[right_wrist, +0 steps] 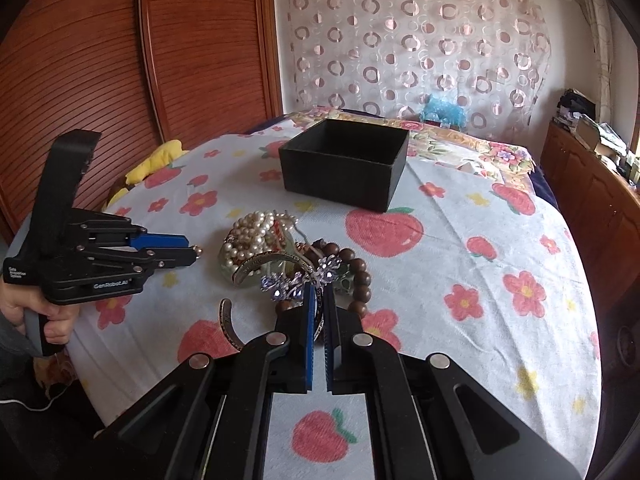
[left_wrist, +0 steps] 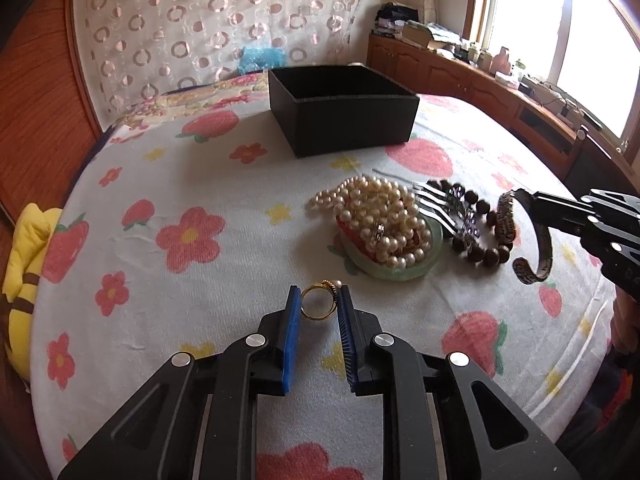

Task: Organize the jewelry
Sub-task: 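Move the left gripper to the gold ring and close on it, then carry the gold ring into the black box and open the left gripper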

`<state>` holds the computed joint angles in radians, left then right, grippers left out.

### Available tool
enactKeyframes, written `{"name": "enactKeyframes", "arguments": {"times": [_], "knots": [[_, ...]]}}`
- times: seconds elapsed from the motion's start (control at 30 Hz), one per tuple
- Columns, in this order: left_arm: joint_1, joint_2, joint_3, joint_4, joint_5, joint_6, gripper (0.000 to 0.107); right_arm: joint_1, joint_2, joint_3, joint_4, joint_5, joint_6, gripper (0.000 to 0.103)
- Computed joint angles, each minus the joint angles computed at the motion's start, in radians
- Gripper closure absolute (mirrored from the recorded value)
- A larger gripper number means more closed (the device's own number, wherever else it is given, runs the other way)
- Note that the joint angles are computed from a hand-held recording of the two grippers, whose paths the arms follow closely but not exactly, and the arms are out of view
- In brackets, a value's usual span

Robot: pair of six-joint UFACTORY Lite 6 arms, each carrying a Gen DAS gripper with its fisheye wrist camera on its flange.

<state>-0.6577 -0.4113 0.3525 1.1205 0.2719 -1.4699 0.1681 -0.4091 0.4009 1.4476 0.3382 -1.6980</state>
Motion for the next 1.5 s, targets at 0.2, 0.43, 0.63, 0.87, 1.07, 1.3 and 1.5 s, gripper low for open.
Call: {"name": "enactKeyframes", "arguments": {"times": [0.2, 0.43, 0.63, 0.87, 1.07, 1.3, 1.5], "knots": [[0.007, -0.023, 0.03, -0.001, 0.017, 0.021, 0.09, 0.02, 0.075, 0.097, 0.044, -0.017, -0.05, 0.098], [0.078, 0.008, 0.117, -0.023, -0.015, 0.113, 0.09, 0.032, 0.28, 0.316, 0.111, -0.047, -0.123, 0.098], [0.151, 0.08, 0.227, -0.06, -0.055, 0.213, 0.09, 0.039, 0.498, 0.566, 0.072, -0.077, -0.077, 0.098], [0.215, 0.22, 0.397, -0.093, -0.077, 0.312, 0.09, 0.034, 0.763, 0.87, -0.175, -0.08, 0.208, 0.098], [0.236, 0.363, 0.548, -0.104, -0.081, 0.347, 0.09, 0.032, 0.929, 1.068, -0.39, -0.029, 0.447, 0.098], [0.224, 0.496, 0.675, -0.109, -0.067, 0.365, 0.09, 0.047, 0.98, 1.119, -0.43, -0.015, 0.468, 0.092], [0.206, 0.601, 0.794, -0.16, -0.052, 0.431, 0.09, -0.02, 0.888, 1.013, -0.243, 0.015, 0.278, 0.081]]}}
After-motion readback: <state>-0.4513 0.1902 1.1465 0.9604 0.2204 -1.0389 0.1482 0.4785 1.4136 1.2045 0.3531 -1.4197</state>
